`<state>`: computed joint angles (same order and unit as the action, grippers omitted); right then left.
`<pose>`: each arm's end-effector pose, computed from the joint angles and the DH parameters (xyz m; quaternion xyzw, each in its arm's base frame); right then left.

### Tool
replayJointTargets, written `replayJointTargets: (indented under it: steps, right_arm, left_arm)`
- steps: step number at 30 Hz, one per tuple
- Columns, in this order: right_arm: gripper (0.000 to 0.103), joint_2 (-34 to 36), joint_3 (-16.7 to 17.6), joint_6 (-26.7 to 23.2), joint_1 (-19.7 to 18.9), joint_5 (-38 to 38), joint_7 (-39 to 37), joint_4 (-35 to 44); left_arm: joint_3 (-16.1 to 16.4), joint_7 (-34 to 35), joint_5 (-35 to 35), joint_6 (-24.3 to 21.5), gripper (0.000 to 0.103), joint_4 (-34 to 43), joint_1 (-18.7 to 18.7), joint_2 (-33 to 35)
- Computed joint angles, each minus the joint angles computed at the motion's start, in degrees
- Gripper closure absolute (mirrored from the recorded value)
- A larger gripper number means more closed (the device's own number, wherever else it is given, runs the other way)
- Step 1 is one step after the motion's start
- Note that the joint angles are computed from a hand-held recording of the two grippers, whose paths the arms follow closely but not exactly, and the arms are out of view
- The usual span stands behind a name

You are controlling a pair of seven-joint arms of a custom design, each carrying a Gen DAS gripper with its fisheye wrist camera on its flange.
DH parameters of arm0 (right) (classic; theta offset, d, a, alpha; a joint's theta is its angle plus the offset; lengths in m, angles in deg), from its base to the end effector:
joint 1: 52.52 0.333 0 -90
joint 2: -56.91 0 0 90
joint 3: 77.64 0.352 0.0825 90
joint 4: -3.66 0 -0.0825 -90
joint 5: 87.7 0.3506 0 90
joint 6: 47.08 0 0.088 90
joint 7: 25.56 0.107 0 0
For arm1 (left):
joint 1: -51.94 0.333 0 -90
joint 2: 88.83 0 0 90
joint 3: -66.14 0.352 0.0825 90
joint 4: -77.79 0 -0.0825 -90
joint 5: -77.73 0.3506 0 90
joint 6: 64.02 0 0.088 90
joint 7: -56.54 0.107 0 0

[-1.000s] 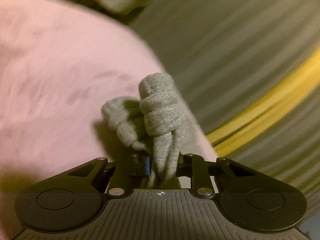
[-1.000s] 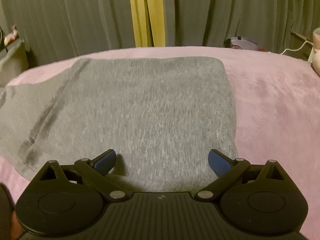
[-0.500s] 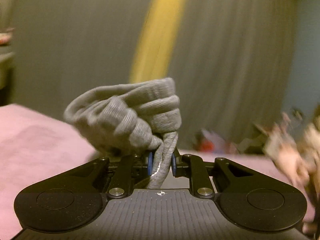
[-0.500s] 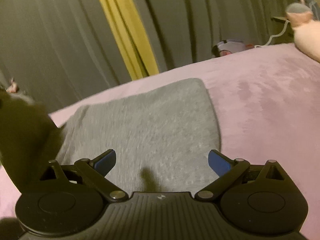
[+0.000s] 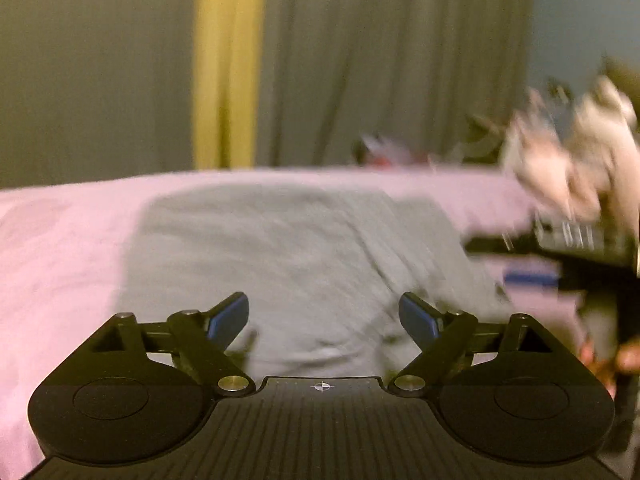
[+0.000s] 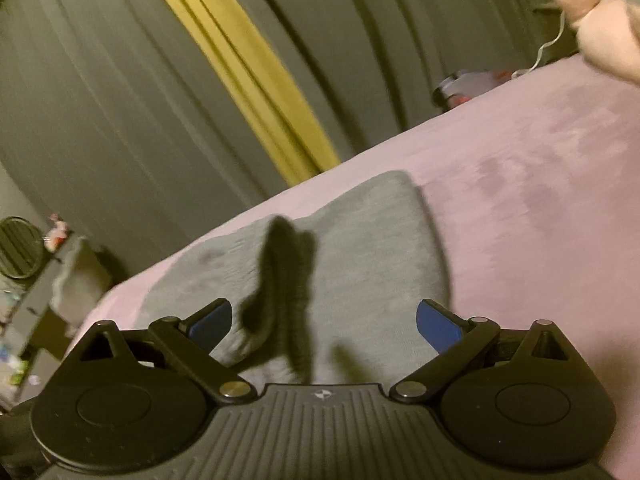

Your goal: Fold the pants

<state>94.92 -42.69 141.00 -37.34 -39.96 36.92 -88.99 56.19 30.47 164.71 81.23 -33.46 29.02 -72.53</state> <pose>0.5883 0.4119 0.4174 -0.6573 0.5637 -0.0021 0.5001 0.5156 -0.3367 0.4187 -0.6992 0.5345 -0.3331 0.3384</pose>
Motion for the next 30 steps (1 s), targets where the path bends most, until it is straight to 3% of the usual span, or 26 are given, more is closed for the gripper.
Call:
replayJointTargets:
  steps: [2, 5, 7, 8, 10, 11, 14, 16, 21, 23, 25, 27, 30]
  right_arm:
    - [0.004, 2.0, 7.1, -0.1, -4.9, -0.3, -2.7, 0.1]
    - [0.004, 4.3, 12.9, -4.7, -8.9, 1.5, -5.2, 1.8]
    - [0.004, 4.1, 9.6, -9.2, -6.7, 1.8, -2.9, 3.8]
    - [0.004, 3.6, 5.8, -12.5, -4.3, 1.5, 0.0, 5.3]
    - [0.004, 3.8, 2.5, -16.7, -2.0, 2.2, 3.3, 7.1]
    - [0.005, 3.5, -0.7, -18.8, 0.2, 1.3, 6.3, 7.9]
    - [0.016, 2.2, -10.9, -21.6, 7.5, -2.8, 13.2, 8.7]
    - [0.025, 1.9, -11.2, -22.1, 8.0, -0.8, 11.9, 8.6]
    - [0.026, 1.0, -12.5, -22.6, 9.5, 5.6, 12.1, 7.8]
    - [0.02, 2.1, -12.0, -21.9, 9.7, 9.2, 12.3, 9.0]
    - [0.009, 3.9, -9.5, -18.0, 9.3, 14.8, 10.7, 10.7]
    - [0.005, 5.7, -7.4, -14.8, 9.0, 19.7, 9.0, 12.8]
    - [0.009, 6.6, -8.9, -12.2, 11.3, 20.7, 11.2, 14.8]
  left_arm:
    - [0.2, -6.3, 1.1, -5.1, 0.009, -3.4, -0.8, -3.2]
    - [-0.9, -7.7, -5.3, -16.0, 0.007, -5.0, -1.2, -4.1]
    - [-1.3, -7.3, -12.7, -21.2, 0.008, -4.7, -0.7, -3.2]
    - [-1.3, -7.8, -17.6, -22.0, 0.008, -4.2, 0.2, -2.8]
    - [-1.3, -7.7, -25.5, -23.3, 0.012, -3.0, 1.6, -1.8]
    - [-1.1, -7.9, -27.9, -23.6, 0.014, -2.7, 2.2, -1.5]
    - [-0.7, -11.3, -28.3, -18.6, 0.014, -7.0, 3.8, -4.1]
    - [-1.0, -11.4, -29.1, -20.5, 0.014, -6.1, 3.4, -3.5]
    - [-1.1, -13.9, -28.1, -22.2, 0.014, -6.0, 2.8, -3.3]
    - [-1.1, -13.5, -28.4, -21.9, 0.014, -6.3, 3.2, -3.7]
    - [-1.1, -13.3, -28.5, -21.7, 0.014, -6.4, 3.5, -3.7]
    - [-1.2, -13.8, -28.1, -22.0, 0.014, -6.5, 3.3, -3.8]
    - [-1.2, -14.1, -27.6, -22.3, 0.014, -6.4, 3.2, -3.7]
